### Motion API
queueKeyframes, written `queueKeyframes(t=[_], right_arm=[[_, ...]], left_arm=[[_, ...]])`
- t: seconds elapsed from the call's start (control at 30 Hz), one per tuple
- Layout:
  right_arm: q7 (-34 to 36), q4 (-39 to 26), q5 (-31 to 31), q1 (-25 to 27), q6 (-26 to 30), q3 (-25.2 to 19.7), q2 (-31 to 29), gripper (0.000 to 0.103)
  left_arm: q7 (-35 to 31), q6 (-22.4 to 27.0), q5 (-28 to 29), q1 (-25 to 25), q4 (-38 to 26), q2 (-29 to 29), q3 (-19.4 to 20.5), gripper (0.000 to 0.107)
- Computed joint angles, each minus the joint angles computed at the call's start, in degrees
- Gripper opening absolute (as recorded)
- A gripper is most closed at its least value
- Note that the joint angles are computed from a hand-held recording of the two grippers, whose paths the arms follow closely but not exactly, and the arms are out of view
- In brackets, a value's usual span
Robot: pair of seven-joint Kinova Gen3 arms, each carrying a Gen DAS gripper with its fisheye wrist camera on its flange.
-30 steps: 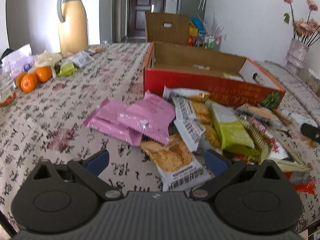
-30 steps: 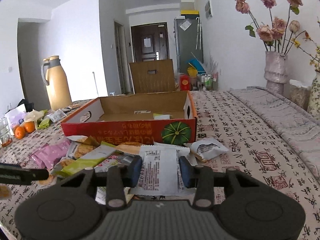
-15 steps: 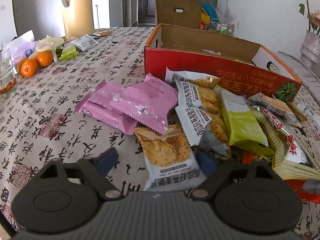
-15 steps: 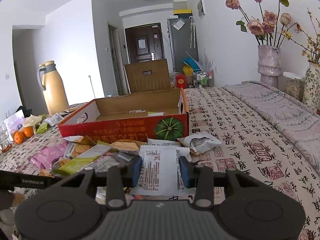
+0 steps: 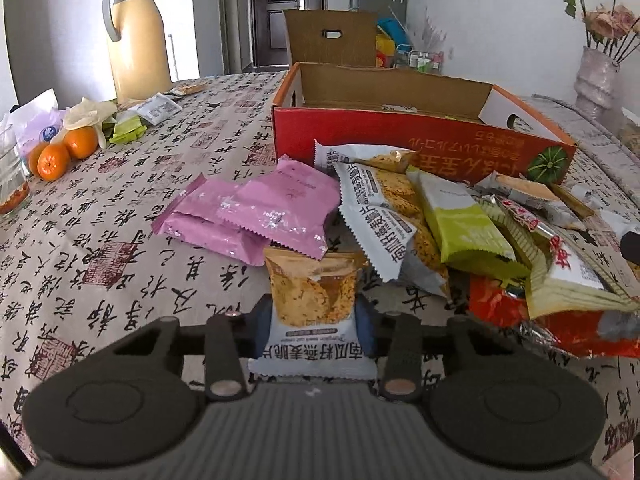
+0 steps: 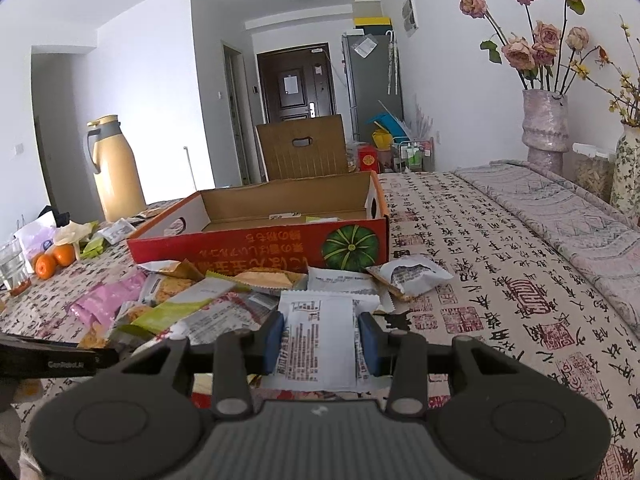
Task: Organize snacks
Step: 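Carry both packets over the box and release them inside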
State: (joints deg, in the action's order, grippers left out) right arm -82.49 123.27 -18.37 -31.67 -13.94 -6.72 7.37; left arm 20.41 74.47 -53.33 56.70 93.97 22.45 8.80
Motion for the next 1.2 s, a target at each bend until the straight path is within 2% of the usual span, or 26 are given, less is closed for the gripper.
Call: queueKeyframes(t=[0.53,0.93,1.2], right_arm=[[2.88,1.39,-2.45,0.27,-2.00,-1.32,-2.12,0.040],[6.93,-1.91,-4.49,-0.69,-2.53,-0.70,-0.43,0.040],[6.90,-7.34,-2.25,-0.99,-1.80,0.58,2.79,0.040]], left_arm=[[2.74,6.66,-7.63,4.19,0.40,-2.11,2.19,0.041],[0.55,4.90,-12.11,1.80,-0.51,-2.84,2.01,0.041],[-2.80,3.54,-14.88,-0.39,-2.95,-2.14,0.65,0.041]])
